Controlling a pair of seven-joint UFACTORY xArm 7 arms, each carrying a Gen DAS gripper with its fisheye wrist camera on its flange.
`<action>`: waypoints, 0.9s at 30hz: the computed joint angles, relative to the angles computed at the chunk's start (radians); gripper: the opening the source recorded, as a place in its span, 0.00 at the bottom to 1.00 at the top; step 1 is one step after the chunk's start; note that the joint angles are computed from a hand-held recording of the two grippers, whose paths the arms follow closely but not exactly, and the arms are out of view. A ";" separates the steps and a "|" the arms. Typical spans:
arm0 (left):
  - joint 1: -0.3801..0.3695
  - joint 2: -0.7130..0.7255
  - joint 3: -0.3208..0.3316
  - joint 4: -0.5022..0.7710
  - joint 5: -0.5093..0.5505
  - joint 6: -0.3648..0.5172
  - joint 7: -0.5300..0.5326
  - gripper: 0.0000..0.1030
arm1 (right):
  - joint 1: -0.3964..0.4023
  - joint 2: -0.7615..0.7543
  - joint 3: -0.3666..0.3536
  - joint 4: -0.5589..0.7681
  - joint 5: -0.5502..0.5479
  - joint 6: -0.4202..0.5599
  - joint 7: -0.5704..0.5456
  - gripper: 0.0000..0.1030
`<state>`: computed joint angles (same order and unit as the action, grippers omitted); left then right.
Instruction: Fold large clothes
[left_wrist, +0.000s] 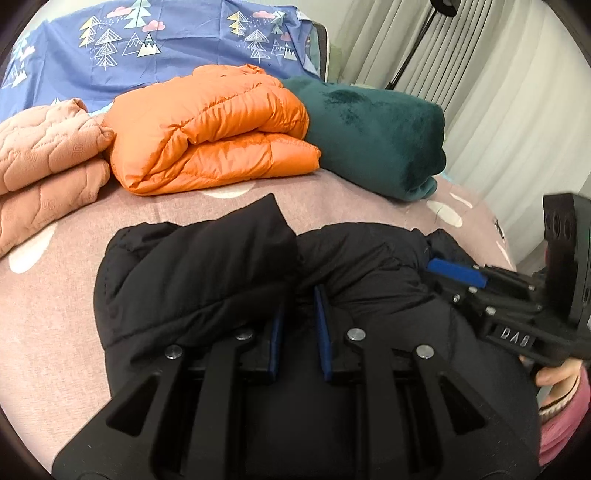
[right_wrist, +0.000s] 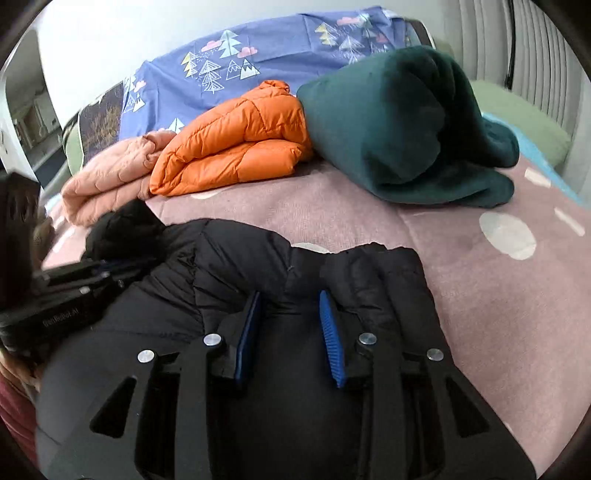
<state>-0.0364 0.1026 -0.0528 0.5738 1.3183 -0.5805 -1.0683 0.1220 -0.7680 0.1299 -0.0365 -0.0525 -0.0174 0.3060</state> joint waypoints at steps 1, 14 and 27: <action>0.000 -0.007 0.000 -0.006 -0.005 0.002 0.006 0.18 | -0.012 -0.005 0.029 -0.001 -0.004 0.005 0.011 0.32; -0.008 -0.068 0.029 0.041 0.059 0.114 -0.057 0.15 | -0.016 0.056 0.004 0.009 -0.018 -0.051 -0.010 0.33; 0.055 -0.088 0.016 0.004 0.111 0.051 -0.145 0.26 | -0.007 0.054 0.007 -0.002 0.009 -0.059 -0.037 0.33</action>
<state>0.0191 0.0150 -0.0370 0.5782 1.4292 -0.5292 -1.2129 0.1146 -0.7143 0.1373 -0.0381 -0.0432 -0.0766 0.2687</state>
